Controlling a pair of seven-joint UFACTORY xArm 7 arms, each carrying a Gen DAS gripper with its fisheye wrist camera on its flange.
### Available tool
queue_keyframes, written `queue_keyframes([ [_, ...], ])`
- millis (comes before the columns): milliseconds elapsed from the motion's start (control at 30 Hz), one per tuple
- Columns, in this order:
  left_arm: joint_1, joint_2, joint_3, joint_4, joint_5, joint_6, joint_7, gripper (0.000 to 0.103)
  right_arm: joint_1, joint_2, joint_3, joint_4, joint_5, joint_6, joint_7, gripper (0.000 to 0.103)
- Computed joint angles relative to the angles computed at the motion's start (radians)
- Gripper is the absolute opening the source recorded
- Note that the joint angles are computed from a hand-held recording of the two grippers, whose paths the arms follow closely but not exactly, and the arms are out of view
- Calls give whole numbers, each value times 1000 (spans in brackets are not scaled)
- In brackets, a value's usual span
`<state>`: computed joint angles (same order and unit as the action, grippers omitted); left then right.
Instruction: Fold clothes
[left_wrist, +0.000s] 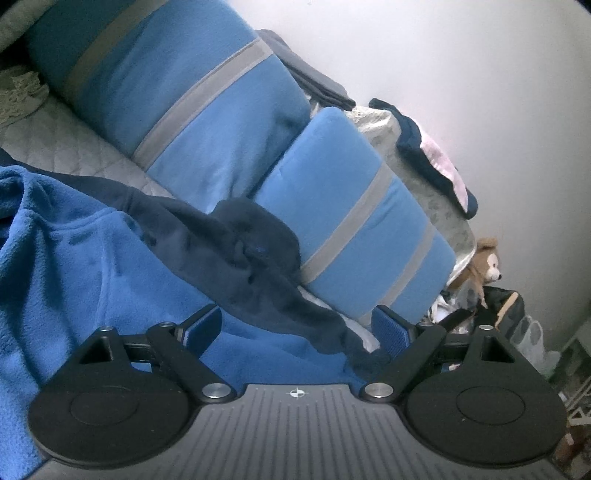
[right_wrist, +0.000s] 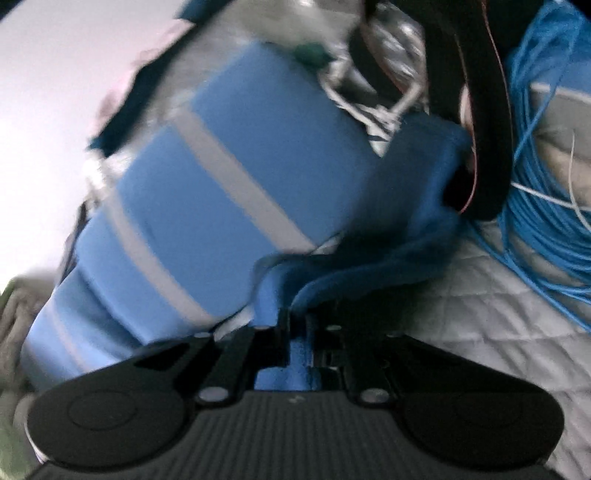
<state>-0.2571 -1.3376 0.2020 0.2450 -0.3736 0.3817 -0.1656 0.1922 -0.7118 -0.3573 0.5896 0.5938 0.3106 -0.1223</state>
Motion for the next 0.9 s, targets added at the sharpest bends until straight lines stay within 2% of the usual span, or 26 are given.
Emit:
queue_keyframes([
  [100, 4, 0, -3, 0, 2, 1, -4, 90, -45, -126, 41, -51, -28, 105, 40, 8],
  [233, 9, 0, -6, 1, 5, 3, -9, 90, -59, -256, 50, -115, -23, 235, 97, 8],
  [433, 16, -3, -11, 0, 10, 6, -19, 90, -80, -327, 102, -161, -84, 328, 125, 8],
  [567, 22, -7, -13, -1, 12, 8, -25, 90, -42, -340, 104, -145, -138, 440, 60, 8],
  [600, 21, -8, -13, -2, 13, 8, -25, 90, -34, -342, 102, -138, -144, 470, 41, 14],
  [633, 21, -9, -13, -3, 14, 6, -25, 90, -40, -350, 107, -134, -145, 484, 36, 26],
  [733, 19, -8, -10, -3, 15, 5, -25, 90, -76, -371, 105, -141, -127, 436, 42, 81],
  [767, 19, -8, -9, -3, 14, 5, -26, 90, -90, -379, 94, -147, -115, 399, 45, 86],
  [900, 20, -6, -9, -3, 14, 3, -29, 90, -181, -341, 55, -142, -105, 284, 115, 87],
])
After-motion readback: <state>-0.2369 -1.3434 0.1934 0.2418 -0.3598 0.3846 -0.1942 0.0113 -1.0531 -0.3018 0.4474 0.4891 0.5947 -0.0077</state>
